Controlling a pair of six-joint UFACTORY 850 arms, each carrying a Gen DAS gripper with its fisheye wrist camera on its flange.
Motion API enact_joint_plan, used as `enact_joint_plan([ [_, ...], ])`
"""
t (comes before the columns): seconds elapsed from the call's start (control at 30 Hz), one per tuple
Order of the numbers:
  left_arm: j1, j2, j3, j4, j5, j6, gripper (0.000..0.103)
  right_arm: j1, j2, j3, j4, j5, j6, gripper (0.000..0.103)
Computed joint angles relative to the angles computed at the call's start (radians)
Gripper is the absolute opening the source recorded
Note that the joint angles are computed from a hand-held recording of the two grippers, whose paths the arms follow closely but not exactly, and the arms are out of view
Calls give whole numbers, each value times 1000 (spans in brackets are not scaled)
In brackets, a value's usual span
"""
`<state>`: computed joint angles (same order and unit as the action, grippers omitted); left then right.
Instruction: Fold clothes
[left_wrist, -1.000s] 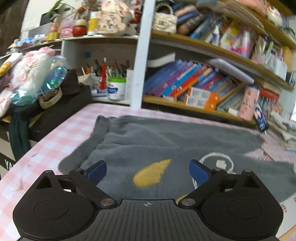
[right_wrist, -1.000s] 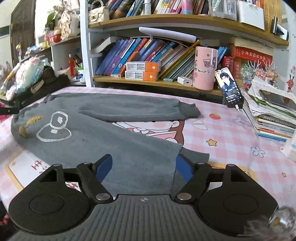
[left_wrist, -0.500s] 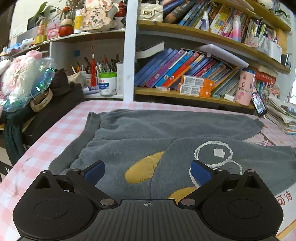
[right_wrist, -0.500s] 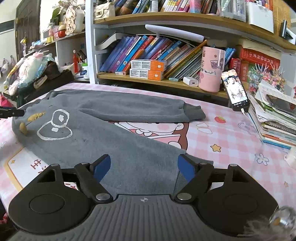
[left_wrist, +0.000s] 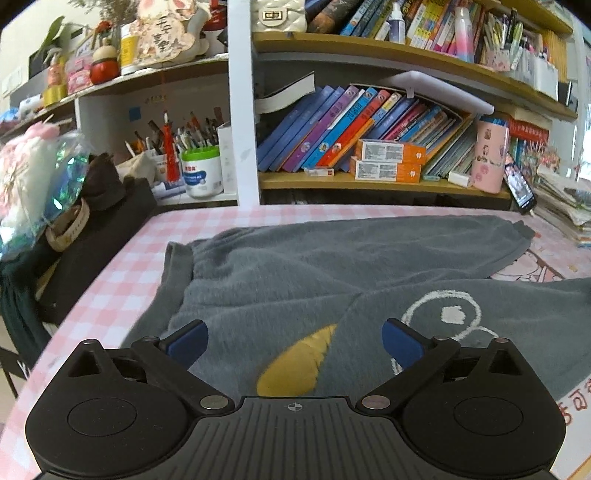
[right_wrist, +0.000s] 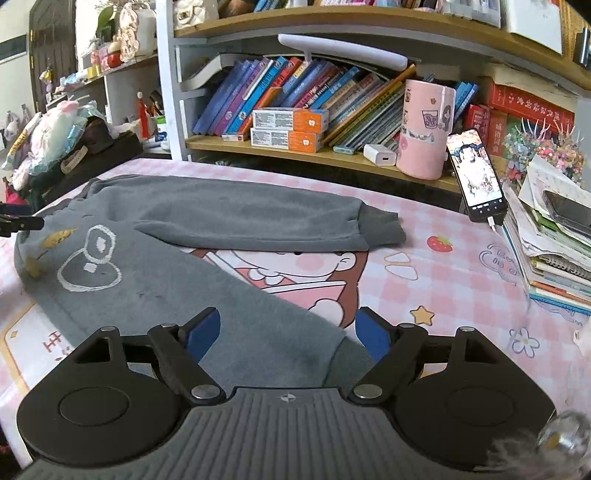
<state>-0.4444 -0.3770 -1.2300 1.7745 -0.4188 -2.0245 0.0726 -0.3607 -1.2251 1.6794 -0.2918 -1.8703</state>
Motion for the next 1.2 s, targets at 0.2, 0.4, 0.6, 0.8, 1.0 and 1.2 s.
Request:
enact_joint_plan([
  [0.2,25,-47,-81,-146,49,188,103,-13,-71,-106,-249,1,241,79],
  [0.4,40,-77,-128,-166,73,220,103,-12,-121,-190,-360,-15,344,79],
  [0.6,46,-101,-159,-211,86,286,103,4,-151,-237,-424,-18,392,79],
  [0.8,49,-103,-163,-224,98,296,103,11,-169,-261,-461,-31,423,79],
  [1.0,55,-105,-176,-221,110,332,103,19,-180,-283,-508,-34,456,79],
  [1.2,72,-134,-226,-340,119,473,103,18,-209,-332,-588,-41,531,79],
])
